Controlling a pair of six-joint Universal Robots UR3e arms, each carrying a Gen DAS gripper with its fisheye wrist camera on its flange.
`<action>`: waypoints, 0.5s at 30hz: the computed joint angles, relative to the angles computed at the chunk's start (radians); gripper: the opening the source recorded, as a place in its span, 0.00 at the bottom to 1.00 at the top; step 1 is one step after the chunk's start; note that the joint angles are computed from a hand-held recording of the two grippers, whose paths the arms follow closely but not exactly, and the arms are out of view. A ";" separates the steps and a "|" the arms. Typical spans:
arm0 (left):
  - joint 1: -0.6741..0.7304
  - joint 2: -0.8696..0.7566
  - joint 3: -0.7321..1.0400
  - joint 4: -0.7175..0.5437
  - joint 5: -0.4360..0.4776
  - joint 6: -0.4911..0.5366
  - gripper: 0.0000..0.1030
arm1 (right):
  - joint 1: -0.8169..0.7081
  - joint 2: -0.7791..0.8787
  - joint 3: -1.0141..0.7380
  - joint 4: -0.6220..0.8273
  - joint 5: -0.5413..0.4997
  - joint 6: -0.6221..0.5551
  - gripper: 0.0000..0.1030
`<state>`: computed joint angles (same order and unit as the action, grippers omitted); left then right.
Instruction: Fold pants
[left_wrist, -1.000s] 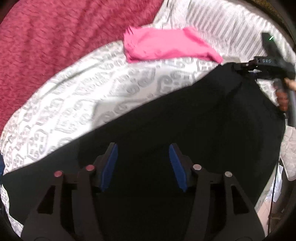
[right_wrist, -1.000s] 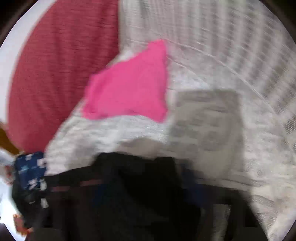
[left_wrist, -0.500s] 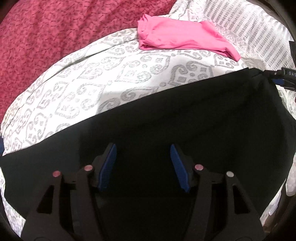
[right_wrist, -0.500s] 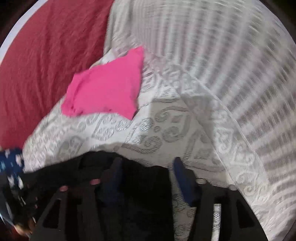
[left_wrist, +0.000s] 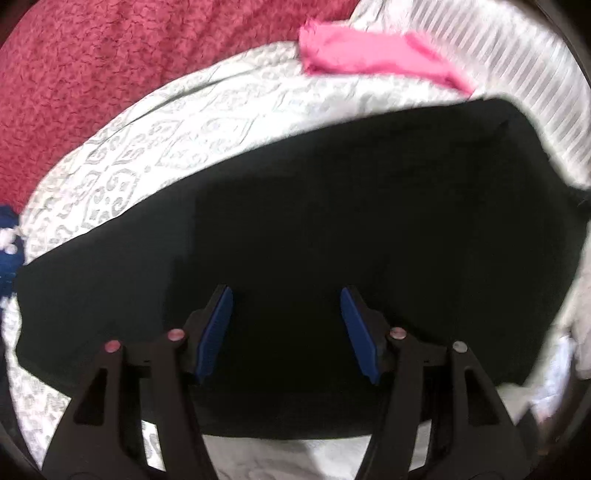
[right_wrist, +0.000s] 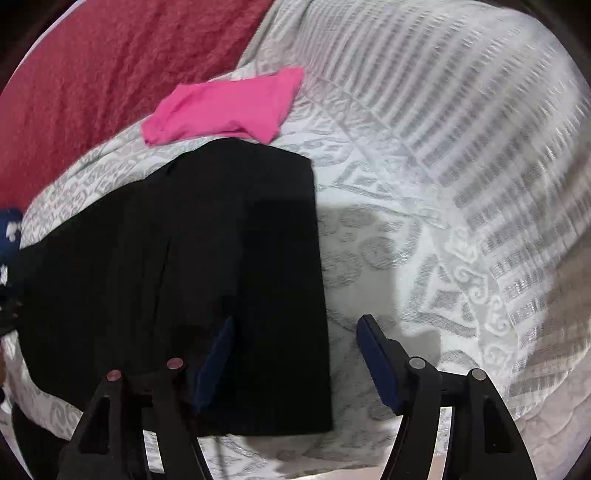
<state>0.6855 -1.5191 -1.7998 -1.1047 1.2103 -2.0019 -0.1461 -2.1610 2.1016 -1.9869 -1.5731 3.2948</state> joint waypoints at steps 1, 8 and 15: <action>0.008 0.006 0.008 -0.014 -0.009 -0.025 0.62 | 0.001 -0.003 -0.018 0.024 -0.018 0.031 0.66; 0.167 0.108 0.148 -0.521 -0.164 0.195 0.62 | 0.302 0.113 -0.260 0.218 -0.335 0.284 0.67; 0.116 0.411 -0.172 -0.404 -0.141 0.332 0.62 | 0.419 0.215 -0.289 0.267 -0.374 0.424 0.67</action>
<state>0.8017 -1.1076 -1.9717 -1.5085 1.0691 -1.6703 0.2730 -1.9460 1.8122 -1.7203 -1.9473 3.7189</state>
